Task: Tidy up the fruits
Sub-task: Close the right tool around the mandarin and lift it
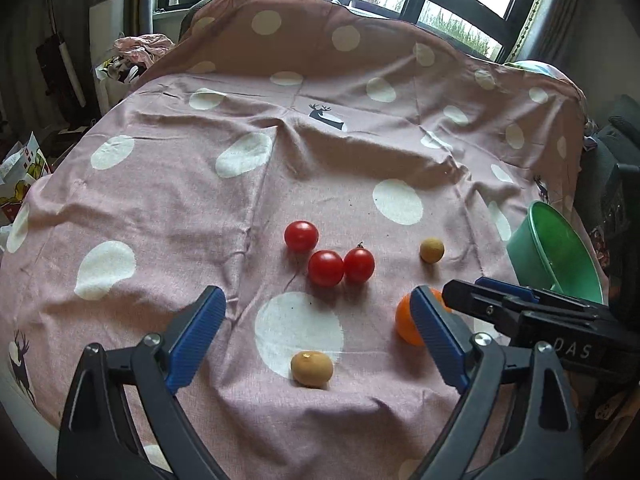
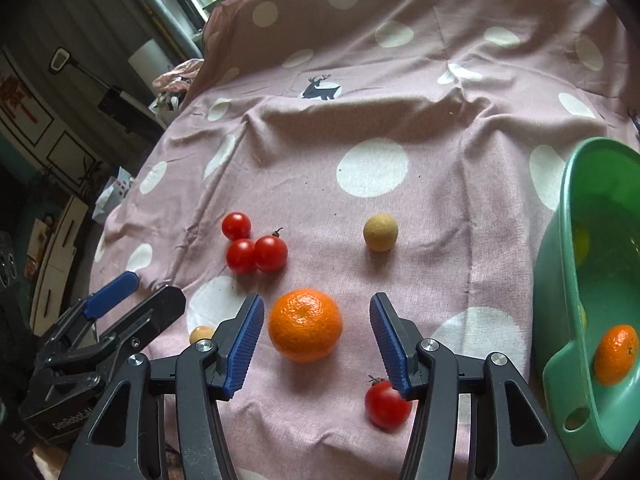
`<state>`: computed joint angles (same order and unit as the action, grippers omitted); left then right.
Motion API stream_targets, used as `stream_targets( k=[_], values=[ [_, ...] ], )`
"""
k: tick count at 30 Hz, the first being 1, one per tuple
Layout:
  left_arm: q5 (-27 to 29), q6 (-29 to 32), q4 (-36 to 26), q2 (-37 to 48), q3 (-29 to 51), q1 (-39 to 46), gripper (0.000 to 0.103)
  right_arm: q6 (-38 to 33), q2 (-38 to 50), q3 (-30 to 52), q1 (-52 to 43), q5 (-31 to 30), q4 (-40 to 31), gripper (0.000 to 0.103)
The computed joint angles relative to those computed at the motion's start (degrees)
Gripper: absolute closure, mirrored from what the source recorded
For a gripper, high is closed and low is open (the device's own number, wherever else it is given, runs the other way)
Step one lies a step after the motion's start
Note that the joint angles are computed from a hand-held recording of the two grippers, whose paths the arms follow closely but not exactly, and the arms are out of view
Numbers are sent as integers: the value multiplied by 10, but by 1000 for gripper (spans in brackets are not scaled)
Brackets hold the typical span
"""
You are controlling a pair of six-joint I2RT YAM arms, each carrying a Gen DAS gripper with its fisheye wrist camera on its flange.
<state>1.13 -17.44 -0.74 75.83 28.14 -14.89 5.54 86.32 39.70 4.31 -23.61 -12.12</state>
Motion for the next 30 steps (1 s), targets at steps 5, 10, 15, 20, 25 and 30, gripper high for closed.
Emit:
stream_targets(
  k=[5,10,15,20,25,30],
  values=[
    [18,3,6,8,0,-27,10,21,-13,-11,-28,-23,22,47],
    [49,-2,16,49,11,-54,11,38,16,-2,-34,-57,31,47],
    [75,-1,22,94,28,-77,20,49,52,11,-25,-68,32,47],
    [72,2,24,130,41,-92,30,56,77,19,-19,-80,36,50],
    [78,0,29,155,49,-93,42,60,99,27,-14,-85,36,54],
    [92,-7,41,171,52,-87,49,60,113,32,-11,-85,37,54]
  ],
)
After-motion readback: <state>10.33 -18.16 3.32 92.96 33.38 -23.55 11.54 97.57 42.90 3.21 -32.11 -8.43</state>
